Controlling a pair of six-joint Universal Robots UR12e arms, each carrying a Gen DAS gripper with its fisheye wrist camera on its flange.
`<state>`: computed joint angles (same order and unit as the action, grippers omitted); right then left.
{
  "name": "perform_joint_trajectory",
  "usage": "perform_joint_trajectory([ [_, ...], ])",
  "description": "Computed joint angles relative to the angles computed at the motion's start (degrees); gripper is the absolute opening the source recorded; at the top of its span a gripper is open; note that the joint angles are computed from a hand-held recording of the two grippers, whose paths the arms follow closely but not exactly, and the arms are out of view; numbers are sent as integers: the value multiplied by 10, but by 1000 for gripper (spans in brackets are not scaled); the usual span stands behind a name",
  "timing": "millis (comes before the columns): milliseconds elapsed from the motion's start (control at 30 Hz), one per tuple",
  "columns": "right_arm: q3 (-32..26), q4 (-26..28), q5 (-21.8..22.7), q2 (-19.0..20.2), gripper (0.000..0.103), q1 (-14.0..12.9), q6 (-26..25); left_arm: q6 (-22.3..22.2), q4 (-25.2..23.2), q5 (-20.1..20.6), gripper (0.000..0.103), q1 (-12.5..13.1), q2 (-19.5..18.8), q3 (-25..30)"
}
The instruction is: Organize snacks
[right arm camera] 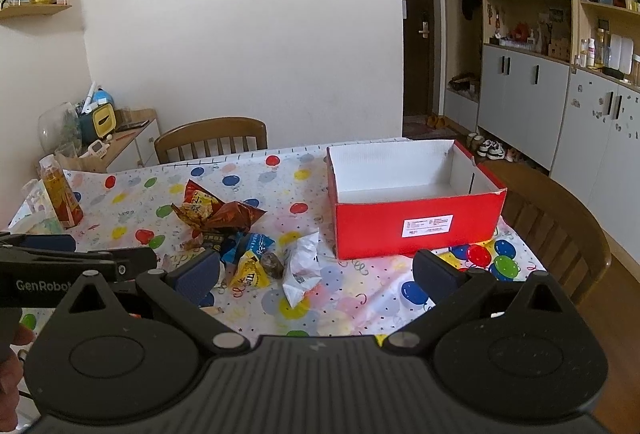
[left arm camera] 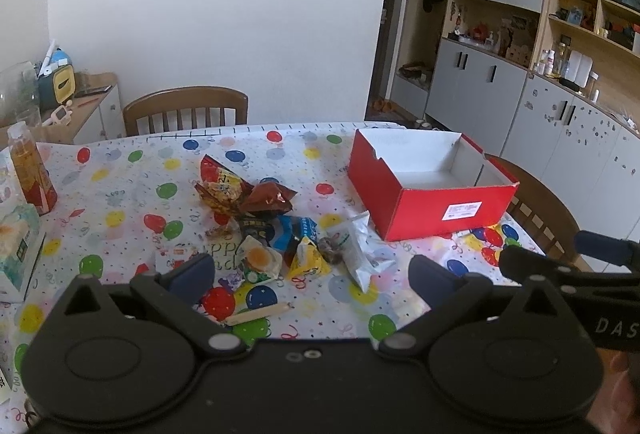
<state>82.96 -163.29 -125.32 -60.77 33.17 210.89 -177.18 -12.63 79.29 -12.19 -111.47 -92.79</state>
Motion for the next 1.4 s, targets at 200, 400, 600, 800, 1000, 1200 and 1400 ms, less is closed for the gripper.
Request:
perform_joint_trajectory([
  [200, -3, 0, -2, 2, 103, 1, -4, 0, 4, -1, 103, 2, 0, -1],
  [400, -4, 1, -2, 2, 103, 2, -5, -1, 4, -1, 103, 3, 1, -1],
  [600, -5, 0, -1, 2, 103, 2, -8, -4, 8, 2, 103, 4, 1, -1],
  [800, -8, -1, -1, 3, 103, 1, -15, -5, 10, 2, 103, 4, 0, -1],
  [1000, -9, 0, -1, 4, 103, 1, -16, -5, 10, 2, 103, 5, -1, 1],
  [1200, -9, -3, 3, 4, 103, 0, -20, -6, 8, 1, 103, 6, -3, 5],
  [1400, -20, -15, 7, 11, 103, -4, -42, -7, 11, -1, 103, 8, -8, 11],
])
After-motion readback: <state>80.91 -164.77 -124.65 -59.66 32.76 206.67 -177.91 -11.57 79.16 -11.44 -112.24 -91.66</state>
